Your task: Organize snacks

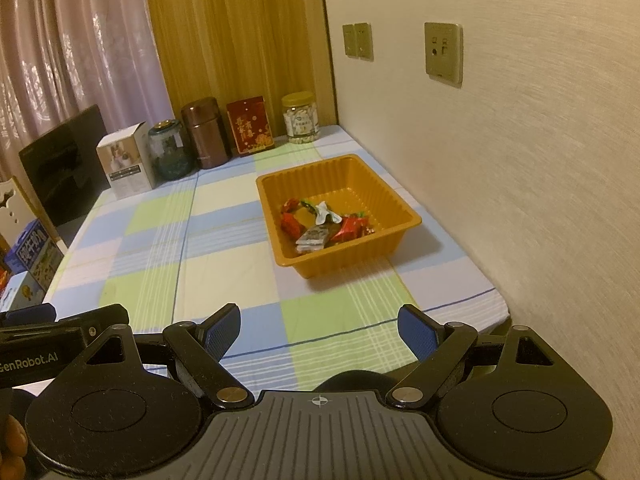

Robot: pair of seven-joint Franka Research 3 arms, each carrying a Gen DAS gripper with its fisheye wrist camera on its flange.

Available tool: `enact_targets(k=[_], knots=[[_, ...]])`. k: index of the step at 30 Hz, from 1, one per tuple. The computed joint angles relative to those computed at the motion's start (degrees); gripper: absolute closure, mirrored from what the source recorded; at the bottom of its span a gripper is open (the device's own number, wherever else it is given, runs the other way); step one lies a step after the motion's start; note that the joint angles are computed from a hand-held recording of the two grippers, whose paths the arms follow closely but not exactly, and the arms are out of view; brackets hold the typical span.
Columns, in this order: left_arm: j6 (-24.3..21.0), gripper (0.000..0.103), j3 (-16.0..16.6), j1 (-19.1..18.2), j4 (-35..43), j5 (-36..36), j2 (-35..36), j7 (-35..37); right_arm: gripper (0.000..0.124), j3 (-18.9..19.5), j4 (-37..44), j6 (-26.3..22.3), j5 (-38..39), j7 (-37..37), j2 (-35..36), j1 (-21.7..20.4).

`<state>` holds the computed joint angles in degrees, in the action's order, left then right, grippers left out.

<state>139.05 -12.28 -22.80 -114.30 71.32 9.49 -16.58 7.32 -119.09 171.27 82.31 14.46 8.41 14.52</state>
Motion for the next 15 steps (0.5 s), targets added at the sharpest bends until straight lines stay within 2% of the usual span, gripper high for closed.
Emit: enact_targets(k=[15], knots=[[0.0, 0.000, 0.0, 0.0, 0.0, 0.1, 0.1, 0.0, 0.038, 0.0, 0.0, 0.0, -0.3, 0.3, 0.0, -0.1]])
